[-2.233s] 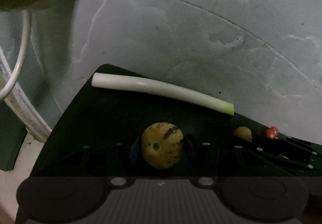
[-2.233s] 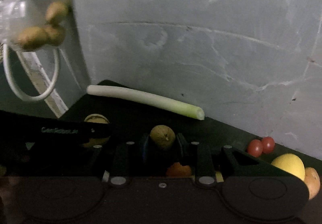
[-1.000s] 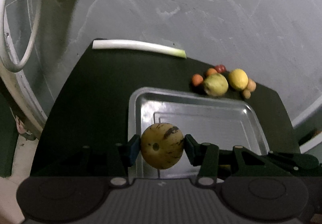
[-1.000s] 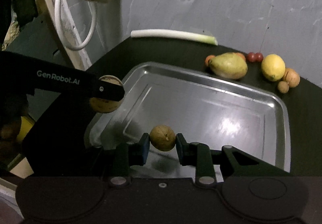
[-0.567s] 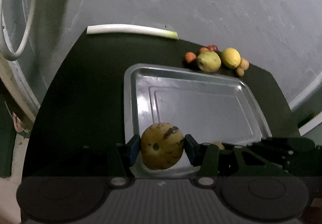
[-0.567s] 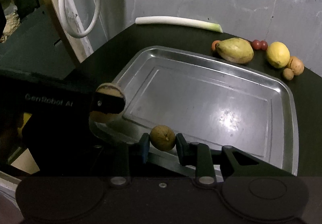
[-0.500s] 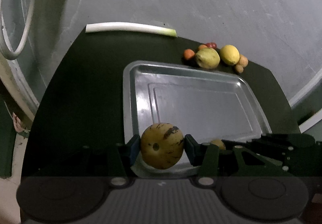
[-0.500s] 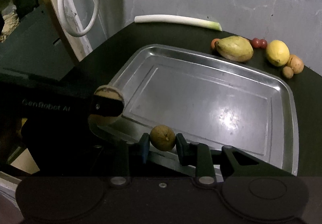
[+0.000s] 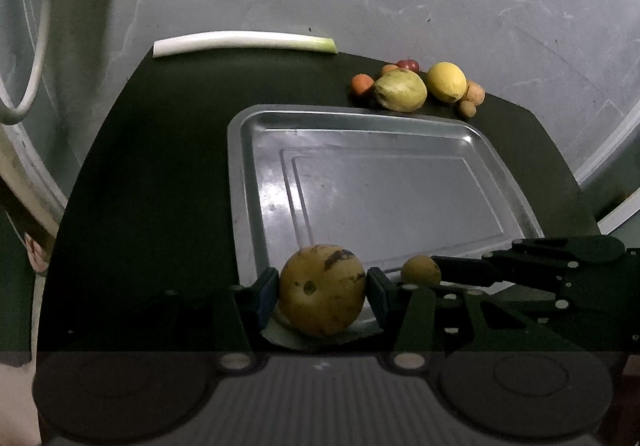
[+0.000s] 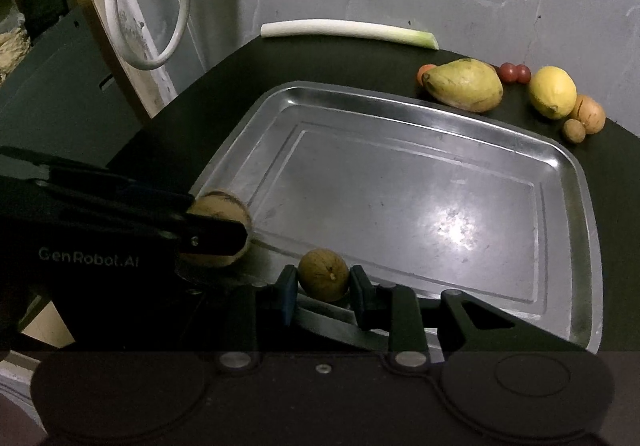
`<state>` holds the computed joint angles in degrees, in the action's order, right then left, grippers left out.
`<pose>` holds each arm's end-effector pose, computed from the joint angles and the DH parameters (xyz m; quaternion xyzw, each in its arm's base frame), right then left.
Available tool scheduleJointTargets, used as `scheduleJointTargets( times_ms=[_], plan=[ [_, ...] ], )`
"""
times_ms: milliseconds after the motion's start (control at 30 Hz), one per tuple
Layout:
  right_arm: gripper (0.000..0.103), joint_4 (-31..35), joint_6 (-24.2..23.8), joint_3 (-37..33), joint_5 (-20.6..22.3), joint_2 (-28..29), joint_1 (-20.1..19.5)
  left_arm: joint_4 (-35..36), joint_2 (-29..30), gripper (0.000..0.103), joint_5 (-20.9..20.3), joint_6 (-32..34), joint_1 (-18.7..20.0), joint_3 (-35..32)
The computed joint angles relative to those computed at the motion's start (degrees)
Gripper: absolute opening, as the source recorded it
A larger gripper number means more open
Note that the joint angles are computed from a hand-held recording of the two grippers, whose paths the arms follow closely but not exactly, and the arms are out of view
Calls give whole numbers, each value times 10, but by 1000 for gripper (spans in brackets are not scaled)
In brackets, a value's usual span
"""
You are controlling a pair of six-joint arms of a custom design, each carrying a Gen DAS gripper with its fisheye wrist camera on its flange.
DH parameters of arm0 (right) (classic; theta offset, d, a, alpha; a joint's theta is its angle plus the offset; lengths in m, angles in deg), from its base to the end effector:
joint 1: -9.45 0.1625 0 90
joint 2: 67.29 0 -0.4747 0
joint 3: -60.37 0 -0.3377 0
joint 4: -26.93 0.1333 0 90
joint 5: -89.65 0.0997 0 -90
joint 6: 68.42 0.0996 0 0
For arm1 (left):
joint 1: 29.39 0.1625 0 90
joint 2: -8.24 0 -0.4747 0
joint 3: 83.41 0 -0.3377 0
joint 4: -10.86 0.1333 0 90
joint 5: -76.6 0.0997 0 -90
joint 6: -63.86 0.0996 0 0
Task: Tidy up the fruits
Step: 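Carry both held fruits over the silver tray and lower them inside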
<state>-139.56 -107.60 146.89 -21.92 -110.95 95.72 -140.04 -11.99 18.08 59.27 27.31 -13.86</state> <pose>0.0493 -0.7300 0.2386 0.2347 -0.9122 0.1990 0.2707 -0.2735 -0.7539 0.0073 0.2109 0.9345 -0.1795 0.2237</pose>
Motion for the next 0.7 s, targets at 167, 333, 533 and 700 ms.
scheduleJointTargets(
  times_ms=[167,333,533,700],
  plan=[
    [31,5,1,-4,2,0,-2,1,1,52,0,-5,-2,-1],
    [33,0,0,2,5,-3,-3,7,-1,53,-3,-9,-1,-2],
    [55,-18,4,18,6,-16,-3,-3,-8,70,-15,-12,-1,6],
    [78,-29,22,33,8,-34,-6,-23,-13,87,-31,-22,-1,14]
  ],
)
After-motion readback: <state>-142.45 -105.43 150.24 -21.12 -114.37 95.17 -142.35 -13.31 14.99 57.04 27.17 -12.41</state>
